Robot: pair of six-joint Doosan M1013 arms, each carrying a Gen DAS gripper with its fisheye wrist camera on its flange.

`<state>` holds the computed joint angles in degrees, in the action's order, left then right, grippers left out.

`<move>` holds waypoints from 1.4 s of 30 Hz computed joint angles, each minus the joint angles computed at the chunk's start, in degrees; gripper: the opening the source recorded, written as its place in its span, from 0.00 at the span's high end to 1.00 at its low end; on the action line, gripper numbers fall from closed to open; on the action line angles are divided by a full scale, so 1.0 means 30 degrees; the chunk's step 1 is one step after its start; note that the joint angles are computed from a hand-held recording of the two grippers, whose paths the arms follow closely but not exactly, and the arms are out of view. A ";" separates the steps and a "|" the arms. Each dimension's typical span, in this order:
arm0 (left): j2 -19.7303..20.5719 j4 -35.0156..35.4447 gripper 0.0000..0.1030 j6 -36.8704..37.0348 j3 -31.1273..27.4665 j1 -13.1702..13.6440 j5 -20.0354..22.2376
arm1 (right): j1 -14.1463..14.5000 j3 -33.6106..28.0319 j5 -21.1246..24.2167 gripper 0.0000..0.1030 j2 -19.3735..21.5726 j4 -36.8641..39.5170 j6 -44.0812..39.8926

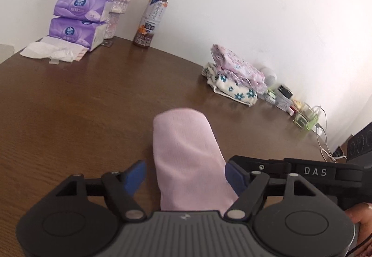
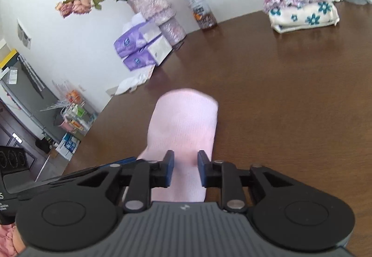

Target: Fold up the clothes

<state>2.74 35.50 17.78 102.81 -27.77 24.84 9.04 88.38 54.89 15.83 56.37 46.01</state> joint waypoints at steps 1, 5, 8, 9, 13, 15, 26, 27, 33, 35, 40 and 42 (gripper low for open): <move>0.0119 -0.0690 0.31 0.0619 -0.0091 0.0123 -0.0125 | 0.0041 -0.0151 -0.0169 0.74 0.0072 -0.0021 0.0098; 0.0500 -0.4477 0.76 0.3765 -0.0262 0.0642 -0.0774 | 0.0353 -0.0707 -0.0298 0.74 0.0502 -0.0908 0.0965; 0.0442 -0.4116 0.76 0.3605 -0.0192 0.0621 -0.0938 | 0.0270 -0.0828 0.0611 0.79 0.0816 -0.0356 0.0914; 0.0431 -0.4127 0.71 0.3671 -0.0255 0.0632 -0.0888 | 0.0255 -0.0786 0.0599 0.81 0.0800 -0.0175 0.0683; 0.0577 -0.3515 0.32 0.2609 -0.0607 0.0833 -0.0564 | 0.0298 -0.0960 0.0099 0.79 0.0772 -0.0098 0.0461; 0.0753 -0.3462 0.41 0.2392 -0.0716 0.0997 -0.0574 | 0.0391 -0.1153 -0.0108 0.67 0.0909 -0.0153 0.0597; 0.1355 -0.4147 0.34 0.3583 -0.1743 0.1676 -0.0051 | 0.0529 -0.1917 -0.0285 0.67 0.1514 -0.0109 0.0882; 0.1506 -0.4633 0.43 0.4028 -0.1886 0.1768 0.0049 | 0.0623 -0.2076 -0.0460 0.66 0.1592 -0.0278 0.0938; 0.1991 -0.7496 0.61 0.6515 -0.2187 0.2142 0.0379 | 0.0904 -0.2442 -0.0491 0.73 0.2021 -0.1242 0.2104; 0.1874 -0.6377 0.52 0.5321 -0.2137 0.2091 0.0119 | 0.0815 -0.2380 -0.0583 0.72 0.1974 -0.0864 0.1916; 0.2216 -0.7484 0.77 0.6541 -0.2463 0.2273 -0.0015 | 0.0867 -0.2531 -0.1150 0.71 0.2050 -0.0991 0.2304; 0.2243 -0.7745 0.75 0.6494 -0.2455 0.2291 -0.0037 | 0.0959 -0.2624 -0.1089 0.79 0.2164 -0.1263 0.2534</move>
<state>9.46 12.27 37.26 95.45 -20.89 24.73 11.92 80.51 51.62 22.32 52.58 53.61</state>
